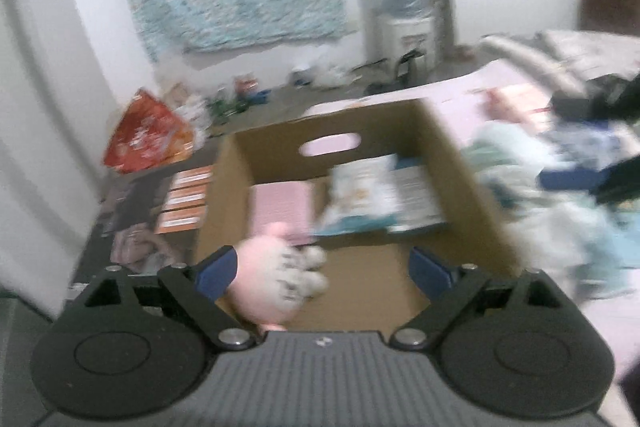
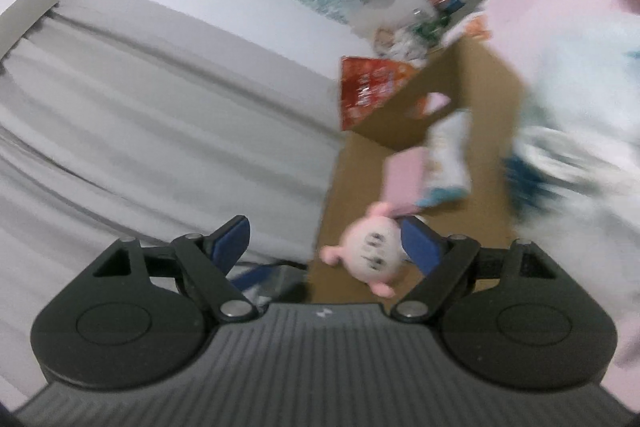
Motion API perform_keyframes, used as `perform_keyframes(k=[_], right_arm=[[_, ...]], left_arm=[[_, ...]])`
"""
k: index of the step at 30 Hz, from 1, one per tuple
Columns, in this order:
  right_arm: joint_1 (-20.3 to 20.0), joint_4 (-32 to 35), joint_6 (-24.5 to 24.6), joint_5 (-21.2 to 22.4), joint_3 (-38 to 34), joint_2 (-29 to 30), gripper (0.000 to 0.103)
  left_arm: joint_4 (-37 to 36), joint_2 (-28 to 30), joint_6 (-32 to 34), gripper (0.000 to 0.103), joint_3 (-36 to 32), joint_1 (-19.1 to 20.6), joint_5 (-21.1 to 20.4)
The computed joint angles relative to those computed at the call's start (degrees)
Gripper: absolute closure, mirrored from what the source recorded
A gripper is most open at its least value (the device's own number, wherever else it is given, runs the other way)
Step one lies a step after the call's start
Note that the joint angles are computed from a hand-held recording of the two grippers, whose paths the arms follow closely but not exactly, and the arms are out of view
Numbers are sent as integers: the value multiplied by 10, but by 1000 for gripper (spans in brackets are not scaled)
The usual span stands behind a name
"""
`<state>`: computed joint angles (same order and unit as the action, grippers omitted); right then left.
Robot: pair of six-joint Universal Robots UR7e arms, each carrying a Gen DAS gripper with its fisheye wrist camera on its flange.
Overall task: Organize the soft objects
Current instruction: 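Move the right tool back toward the blue knitted towel on the bed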
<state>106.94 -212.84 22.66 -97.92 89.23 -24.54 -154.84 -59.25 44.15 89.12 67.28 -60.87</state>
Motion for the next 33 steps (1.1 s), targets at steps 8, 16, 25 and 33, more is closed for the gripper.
perform_keyframes(k=[8,16,25,33], right_arm=[[12,-194,-40,-128,203,-49,20],[33,-356,-74,-306,334,-53,20],[1,-434,-86,-324,394,-20,20],[-57,-501,-6,-159,407,13,20]], left_arm=[[-29,-99,-22,7,174,-42,-123],[-40,-92,-69,7,266,-67,-186],[-157,0,-48,23,299,-85,-120],[-304,88,65,29,302,-110,-36]])
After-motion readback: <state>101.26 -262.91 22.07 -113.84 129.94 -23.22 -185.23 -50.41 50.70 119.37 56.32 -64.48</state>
